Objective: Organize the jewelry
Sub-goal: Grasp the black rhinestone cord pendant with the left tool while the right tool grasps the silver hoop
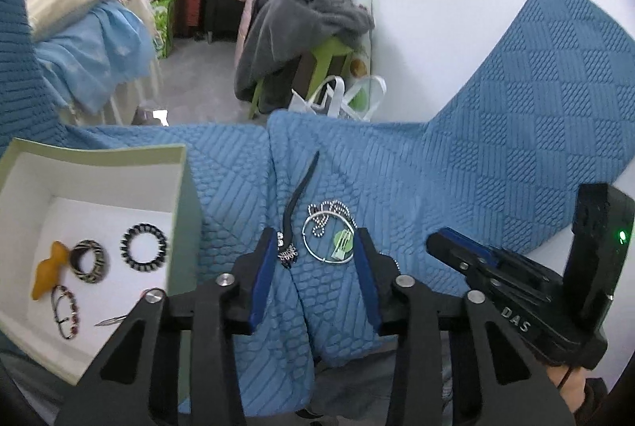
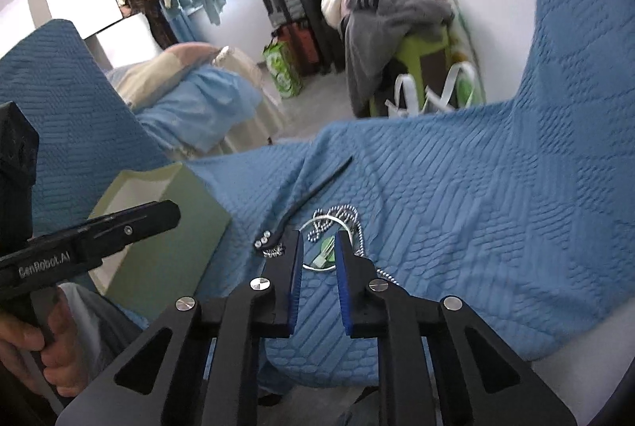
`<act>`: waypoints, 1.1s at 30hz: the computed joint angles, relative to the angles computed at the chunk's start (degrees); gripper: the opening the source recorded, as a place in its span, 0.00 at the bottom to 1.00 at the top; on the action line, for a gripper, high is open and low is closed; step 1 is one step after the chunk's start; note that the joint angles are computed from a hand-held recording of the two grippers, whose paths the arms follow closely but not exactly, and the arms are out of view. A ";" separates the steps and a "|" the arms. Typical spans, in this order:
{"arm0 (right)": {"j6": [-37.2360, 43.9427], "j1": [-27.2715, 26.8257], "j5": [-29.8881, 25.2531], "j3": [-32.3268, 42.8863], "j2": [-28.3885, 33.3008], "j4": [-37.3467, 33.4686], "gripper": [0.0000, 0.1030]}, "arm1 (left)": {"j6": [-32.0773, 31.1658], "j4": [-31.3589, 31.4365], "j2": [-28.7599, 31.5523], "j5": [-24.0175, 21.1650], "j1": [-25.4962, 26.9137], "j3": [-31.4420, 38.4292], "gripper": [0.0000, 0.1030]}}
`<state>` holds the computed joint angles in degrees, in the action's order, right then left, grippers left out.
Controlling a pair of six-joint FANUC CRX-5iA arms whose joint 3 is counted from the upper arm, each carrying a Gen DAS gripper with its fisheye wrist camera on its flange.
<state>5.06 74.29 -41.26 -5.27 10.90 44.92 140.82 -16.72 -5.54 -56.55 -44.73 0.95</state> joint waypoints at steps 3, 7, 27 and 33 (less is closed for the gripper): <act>4.06 -1.92 3.37 1.33 1.68 -5.22 0.13 | -2.46 2.43 1.51 1.86 1.26 -0.92 0.28; 11.90 -3.84 3.63 5.43 4.75 -13.48 0.12 | -4.58 4.97 3.87 3.00 2.77 -1.43 0.27; 30.89 -6.48 -8.30 20.79 16.05 -22.06 0.11 | -5.99 2.07 11.77 -3.73 3.46 2.92 0.27; 38.52 -6.42 -13.27 25.49 18.42 -24.70 0.11 | -5.99 1.93 12.84 -3.83 3.61 3.19 0.27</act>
